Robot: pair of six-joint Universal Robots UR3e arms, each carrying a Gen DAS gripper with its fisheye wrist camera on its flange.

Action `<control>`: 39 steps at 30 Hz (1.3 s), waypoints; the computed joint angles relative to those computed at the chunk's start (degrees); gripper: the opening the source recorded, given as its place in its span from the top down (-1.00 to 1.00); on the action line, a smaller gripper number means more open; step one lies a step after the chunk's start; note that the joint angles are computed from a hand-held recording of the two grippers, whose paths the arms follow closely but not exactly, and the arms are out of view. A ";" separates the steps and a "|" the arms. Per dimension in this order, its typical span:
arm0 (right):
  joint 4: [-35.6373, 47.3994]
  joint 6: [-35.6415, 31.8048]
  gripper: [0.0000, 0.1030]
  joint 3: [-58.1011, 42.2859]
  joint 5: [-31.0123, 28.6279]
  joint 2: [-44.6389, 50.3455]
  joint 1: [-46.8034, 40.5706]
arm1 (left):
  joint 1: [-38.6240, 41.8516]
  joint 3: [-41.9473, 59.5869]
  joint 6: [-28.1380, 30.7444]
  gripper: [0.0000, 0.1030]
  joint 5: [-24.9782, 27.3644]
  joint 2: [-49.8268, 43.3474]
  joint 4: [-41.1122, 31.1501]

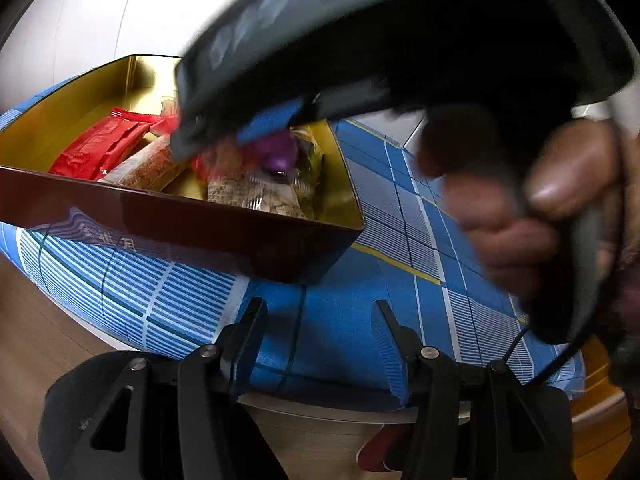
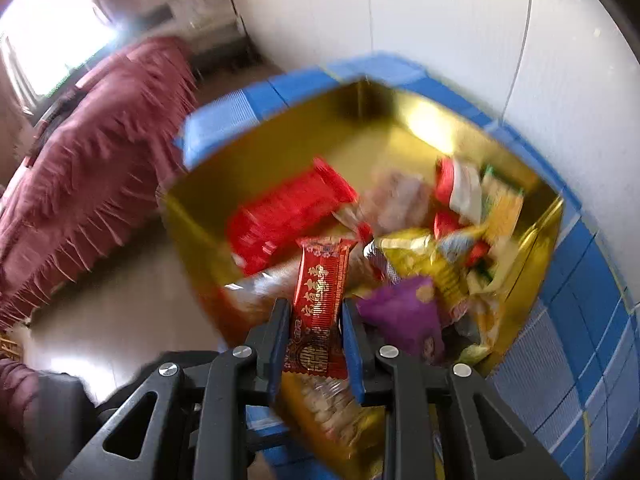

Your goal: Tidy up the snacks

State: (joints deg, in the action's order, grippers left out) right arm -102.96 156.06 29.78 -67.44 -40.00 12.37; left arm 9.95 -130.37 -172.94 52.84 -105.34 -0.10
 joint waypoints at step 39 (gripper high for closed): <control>-38.48 12.21 0.24 62.67 10.84 -35.01 -14.23 | -7.72 1.64 -2.87 -0.04 9.29 -2.29 5.58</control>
State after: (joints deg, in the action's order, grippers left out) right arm -141.44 168.27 92.46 -56.60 -75.01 -1.85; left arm 2.23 -128.73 -175.81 62.13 -107.63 5.48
